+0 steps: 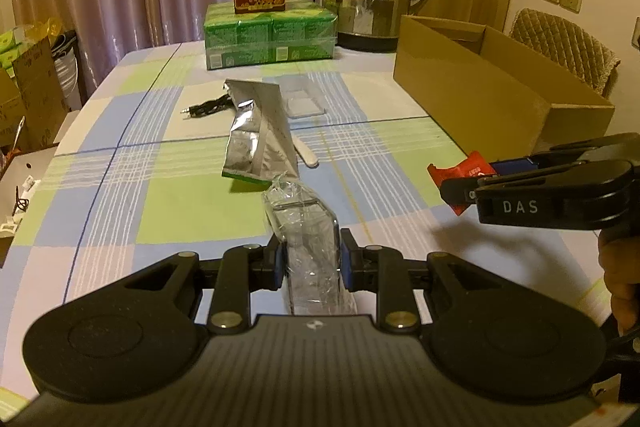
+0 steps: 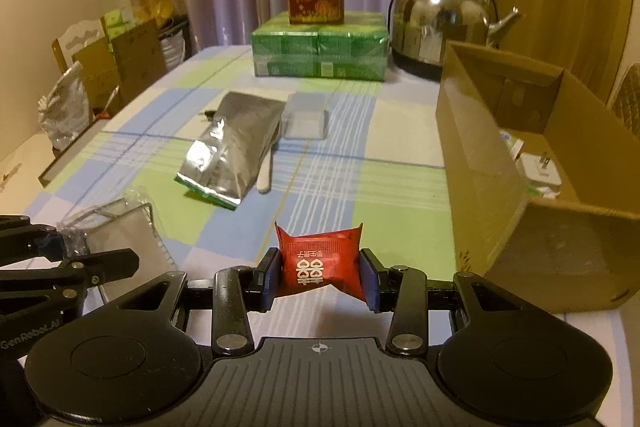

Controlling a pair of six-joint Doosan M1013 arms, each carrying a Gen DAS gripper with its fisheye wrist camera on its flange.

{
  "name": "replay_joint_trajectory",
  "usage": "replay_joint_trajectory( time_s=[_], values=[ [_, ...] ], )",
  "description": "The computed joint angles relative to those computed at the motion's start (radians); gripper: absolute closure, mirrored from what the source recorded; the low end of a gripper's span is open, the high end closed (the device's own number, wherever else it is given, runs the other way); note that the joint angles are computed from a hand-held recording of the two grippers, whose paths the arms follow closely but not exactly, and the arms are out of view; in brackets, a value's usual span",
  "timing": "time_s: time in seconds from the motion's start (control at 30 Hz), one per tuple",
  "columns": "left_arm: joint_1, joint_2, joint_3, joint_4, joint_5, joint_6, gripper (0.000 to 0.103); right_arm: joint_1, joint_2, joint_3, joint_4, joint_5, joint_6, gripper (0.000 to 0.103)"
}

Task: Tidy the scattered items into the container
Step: 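Carry the clear container and red candy toward the cardboard box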

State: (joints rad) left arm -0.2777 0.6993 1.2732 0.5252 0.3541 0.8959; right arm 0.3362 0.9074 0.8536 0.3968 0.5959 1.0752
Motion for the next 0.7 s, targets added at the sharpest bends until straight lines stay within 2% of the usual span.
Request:
replay_joint_trajectory(
  time_s=[0.33, 0.7],
  values=[
    [-0.021, -0.027, 0.007, 0.071, -0.011, -0.028, 0.081, -0.019, -0.066, 0.081, 0.062, -0.093, -0.045, 0.064],
    [-0.051, -0.016, -0.046, 0.013, -0.03, 0.089, 0.081, -0.055, -0.109, 0.118, 0.069, -0.182, -0.022, 0.064]
  ],
)
